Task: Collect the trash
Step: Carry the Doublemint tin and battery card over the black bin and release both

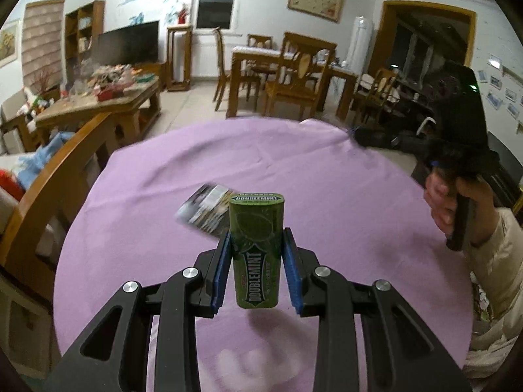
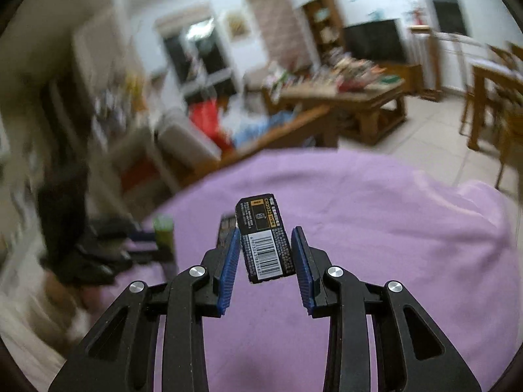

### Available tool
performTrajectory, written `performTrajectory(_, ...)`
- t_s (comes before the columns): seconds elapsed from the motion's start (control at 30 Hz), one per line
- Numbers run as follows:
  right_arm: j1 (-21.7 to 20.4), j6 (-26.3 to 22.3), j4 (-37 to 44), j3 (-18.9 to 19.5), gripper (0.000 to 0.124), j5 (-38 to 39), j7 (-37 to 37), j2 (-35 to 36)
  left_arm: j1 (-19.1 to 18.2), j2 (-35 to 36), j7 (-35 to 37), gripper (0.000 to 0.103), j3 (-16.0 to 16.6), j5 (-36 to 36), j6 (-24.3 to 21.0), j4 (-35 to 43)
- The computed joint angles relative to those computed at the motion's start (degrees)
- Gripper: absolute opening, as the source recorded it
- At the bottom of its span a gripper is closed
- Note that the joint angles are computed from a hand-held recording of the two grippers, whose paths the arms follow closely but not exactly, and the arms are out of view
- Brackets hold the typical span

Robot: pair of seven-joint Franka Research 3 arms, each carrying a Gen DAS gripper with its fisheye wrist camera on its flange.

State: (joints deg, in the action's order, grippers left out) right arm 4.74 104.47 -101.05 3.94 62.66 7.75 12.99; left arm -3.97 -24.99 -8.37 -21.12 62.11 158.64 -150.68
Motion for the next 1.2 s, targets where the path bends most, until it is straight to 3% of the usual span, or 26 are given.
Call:
performTrajectory(0.17, -6.9, -0.9, 0.4, -3.5, 0.033, 9.9, 1.6, -0.3, 0.3, 8.9, -1.3, 0.031, -1.9, 7.2, -0.4, 10.8)
performTrajectory(0.33, -13.1, 4.3, 0.7, -6.6, 0.033, 17.5, 0.2, -0.1, -2.5, 20.9, -3.3, 0.031, -1.2, 16.0, 0.6, 24.4)
performTrajectory(0.53, -19.4, 12.8, 2.6, -8.1, 0.033, 25.0, -1.9, 2.3, -8.3, 40.0, 2.7, 0.030, 1.3, 19.6, 3.8, 46.5)
performTrajectory(0.7, -23.6, 17.4, 6.6, -7.9, 0.033, 26.1, -0.8, 6.8, -12.9, 57.4, 17.0, 0.030, 1.1, 11.7, 5.8, 67.3)
performTrajectory(0.83, -26.4, 19.2, 11.0, -6.5, 0.033, 25.0, 1.1, 11.5, -15.4, 69.3, 31.9, 0.030, -1.8, 2.0, 4.0, 81.7)
performTrajectory(0.97, -29.3, 19.7, 14.7, -4.6, 0.033, 23.8, 2.9, 15.3, -17.7, 76.5, 41.5, 0.030, -3.3, -5.3, 1.6, 91.1)
performTrajectory(1.2, -31.6, 20.9, 14.5, -2.1, 0.033, 23.3, 1.9, 16.8, -19.8, 80.0, 49.0, 0.030, -1.8, -13.2, -0.3, 96.5)
